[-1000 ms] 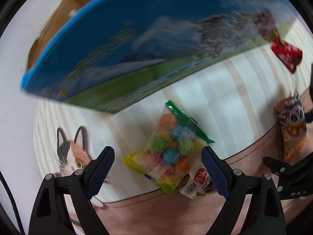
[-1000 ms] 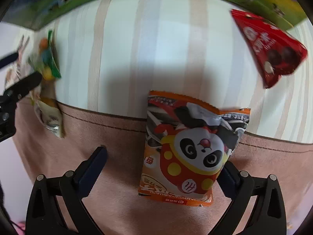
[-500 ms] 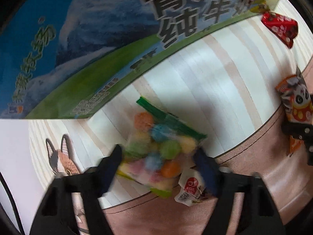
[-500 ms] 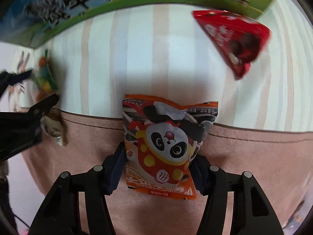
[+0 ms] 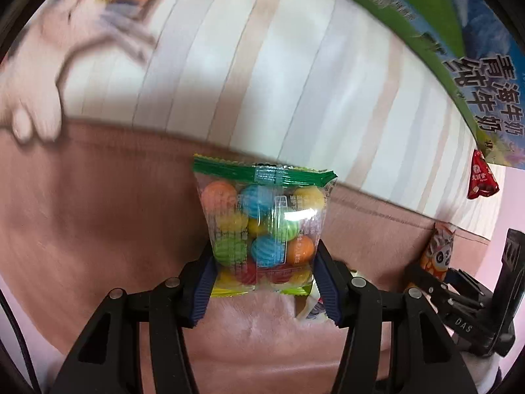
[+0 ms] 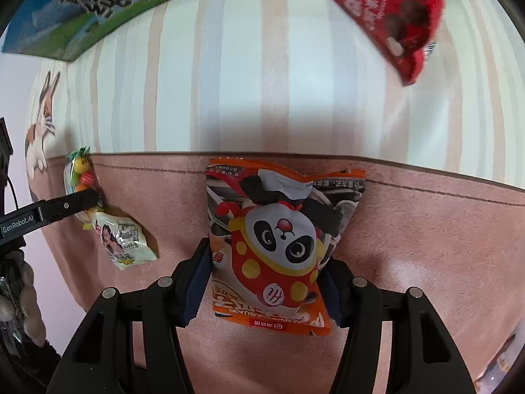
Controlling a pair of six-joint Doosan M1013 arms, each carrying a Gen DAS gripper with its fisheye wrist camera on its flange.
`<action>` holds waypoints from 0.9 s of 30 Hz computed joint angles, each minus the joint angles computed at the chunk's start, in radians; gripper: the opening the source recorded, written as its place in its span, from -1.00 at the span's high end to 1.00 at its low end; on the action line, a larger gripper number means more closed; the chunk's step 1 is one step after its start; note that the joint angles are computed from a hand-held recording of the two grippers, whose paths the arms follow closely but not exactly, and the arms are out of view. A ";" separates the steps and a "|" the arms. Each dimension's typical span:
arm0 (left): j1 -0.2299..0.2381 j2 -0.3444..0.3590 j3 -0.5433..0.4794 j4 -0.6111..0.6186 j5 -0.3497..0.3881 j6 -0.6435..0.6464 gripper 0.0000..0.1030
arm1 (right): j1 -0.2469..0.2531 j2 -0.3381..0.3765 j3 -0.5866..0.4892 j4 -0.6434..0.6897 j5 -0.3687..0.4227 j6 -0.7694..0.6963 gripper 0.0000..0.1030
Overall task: Organize snacks
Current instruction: 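Grasp the panda orange bag with the right tool while the left tool grasps the candy bag, then carry both bags into the cardboard box and open both tools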
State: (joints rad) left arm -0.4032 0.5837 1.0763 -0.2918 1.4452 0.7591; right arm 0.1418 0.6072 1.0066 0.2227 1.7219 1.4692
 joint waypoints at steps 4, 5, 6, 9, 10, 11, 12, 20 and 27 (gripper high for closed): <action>-0.009 0.030 -0.033 0.013 0.039 0.047 -0.08 | 0.007 0.048 -0.064 0.017 0.032 0.046 -0.42; -0.011 0.039 -0.045 0.019 0.051 0.049 -0.08 | 0.007 0.054 -0.074 0.020 0.035 0.059 -0.42; -0.010 0.035 -0.026 0.024 0.041 0.054 -0.08 | 0.008 0.061 -0.085 0.019 0.039 0.072 -0.43; -0.025 0.060 -0.069 0.051 0.054 0.037 -0.08 | 0.011 0.066 -0.097 0.020 0.025 0.084 -0.44; -0.034 0.076 -0.096 0.064 0.062 0.027 -0.07 | 0.011 0.066 -0.094 0.015 0.015 0.081 -0.36; -0.040 0.076 -0.102 0.081 0.064 0.025 -0.05 | 0.012 0.066 -0.097 0.004 0.010 0.080 -0.22; -0.043 0.076 -0.107 0.096 0.068 0.025 -0.02 | 0.013 0.063 -0.099 -0.011 0.002 0.077 -0.21; -0.076 -0.002 -0.018 0.104 0.010 -0.010 0.04 | -0.009 0.049 -0.099 0.044 -0.027 0.080 -0.15; -0.084 -0.053 -0.019 0.096 -0.046 -0.011 0.20 | -0.029 0.022 -0.101 0.160 -0.048 0.057 -0.13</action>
State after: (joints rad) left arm -0.4875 0.5305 1.0574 -0.1954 1.3992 0.7484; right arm 0.1131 0.6294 0.9054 0.3826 1.6735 1.5264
